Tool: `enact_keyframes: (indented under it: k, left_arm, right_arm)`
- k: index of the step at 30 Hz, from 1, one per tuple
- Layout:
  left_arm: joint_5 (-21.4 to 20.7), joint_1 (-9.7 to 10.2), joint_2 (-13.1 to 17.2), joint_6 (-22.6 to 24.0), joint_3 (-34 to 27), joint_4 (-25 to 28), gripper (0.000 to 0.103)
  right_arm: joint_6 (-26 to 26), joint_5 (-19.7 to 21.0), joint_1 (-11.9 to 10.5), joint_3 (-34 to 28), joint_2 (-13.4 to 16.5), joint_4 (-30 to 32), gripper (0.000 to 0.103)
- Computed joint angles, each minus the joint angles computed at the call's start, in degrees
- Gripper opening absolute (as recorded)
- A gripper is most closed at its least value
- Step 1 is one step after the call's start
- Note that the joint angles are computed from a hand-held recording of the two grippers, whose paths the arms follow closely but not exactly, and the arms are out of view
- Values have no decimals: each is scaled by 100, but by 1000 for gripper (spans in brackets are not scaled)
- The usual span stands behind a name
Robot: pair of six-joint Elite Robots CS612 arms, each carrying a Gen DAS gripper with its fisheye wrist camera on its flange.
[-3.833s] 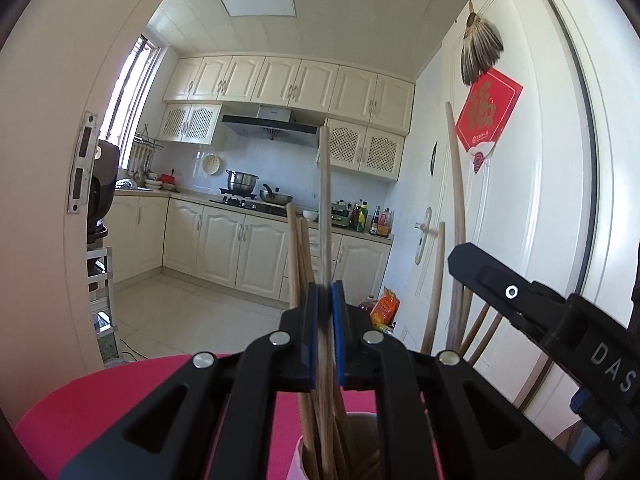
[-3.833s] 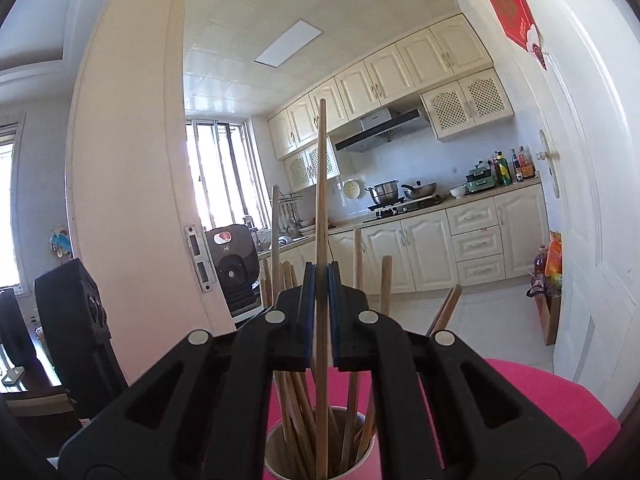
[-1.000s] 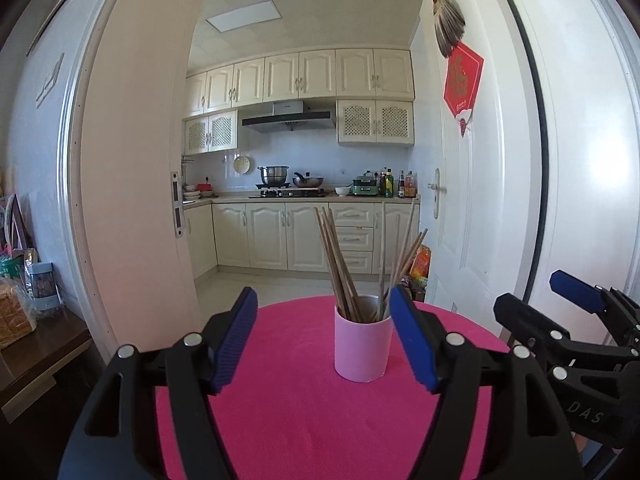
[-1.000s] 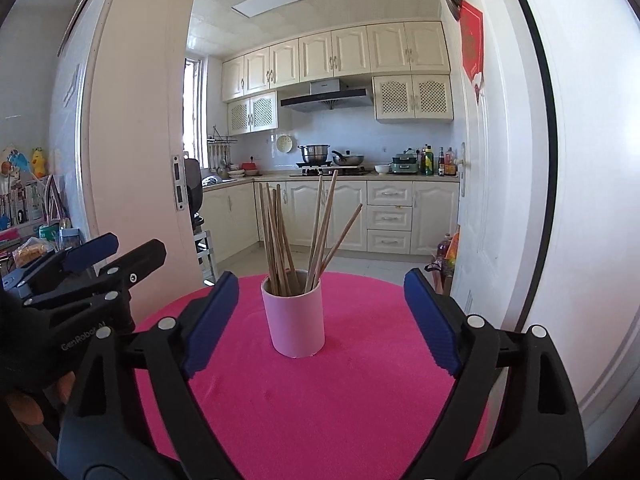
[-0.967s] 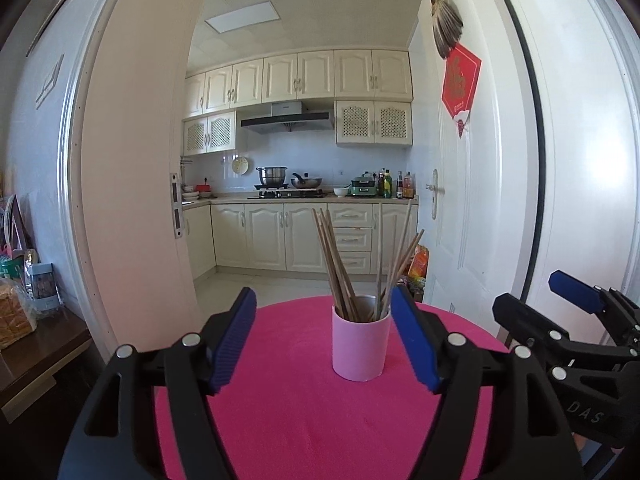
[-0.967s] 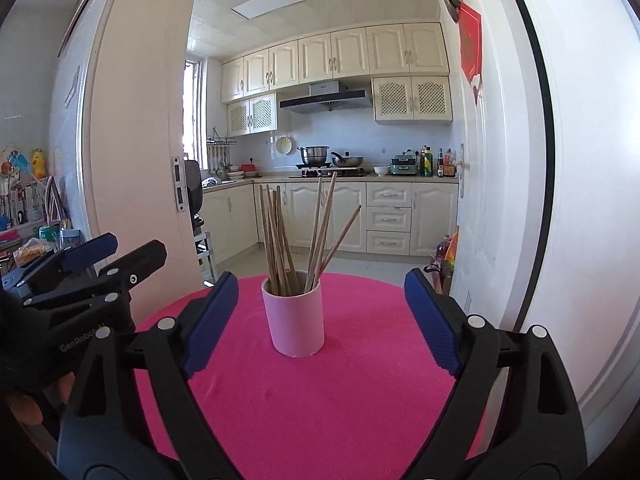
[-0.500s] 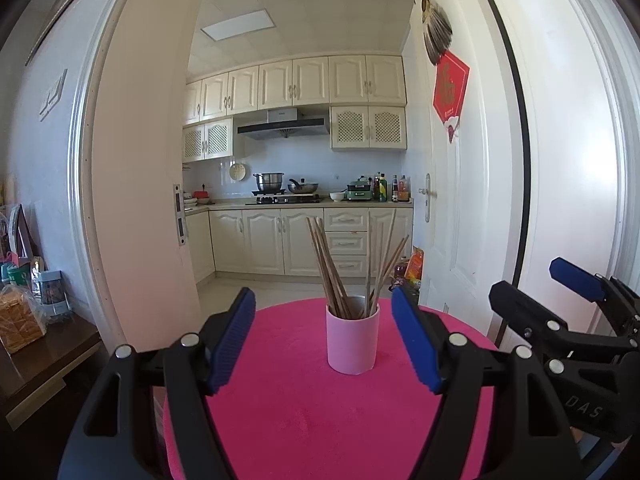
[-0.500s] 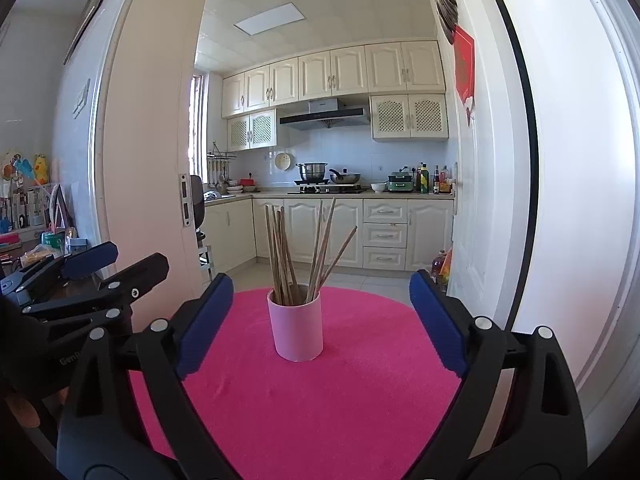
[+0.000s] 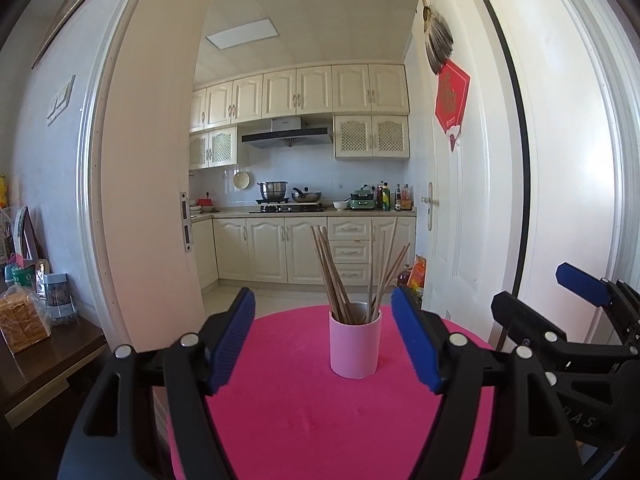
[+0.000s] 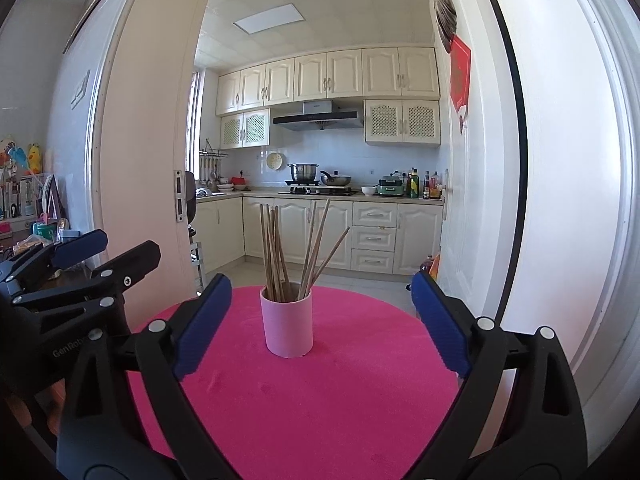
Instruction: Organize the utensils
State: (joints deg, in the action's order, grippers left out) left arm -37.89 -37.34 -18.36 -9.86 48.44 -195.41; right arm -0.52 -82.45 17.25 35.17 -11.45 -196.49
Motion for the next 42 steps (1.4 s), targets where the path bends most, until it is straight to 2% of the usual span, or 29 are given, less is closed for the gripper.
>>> enact_keyframes:
  k: [42]
  left_arm:
    - [78,4,78,86,-228,157,70]
  right_arm:
    - [67,134,-41,-64,16,152,90]
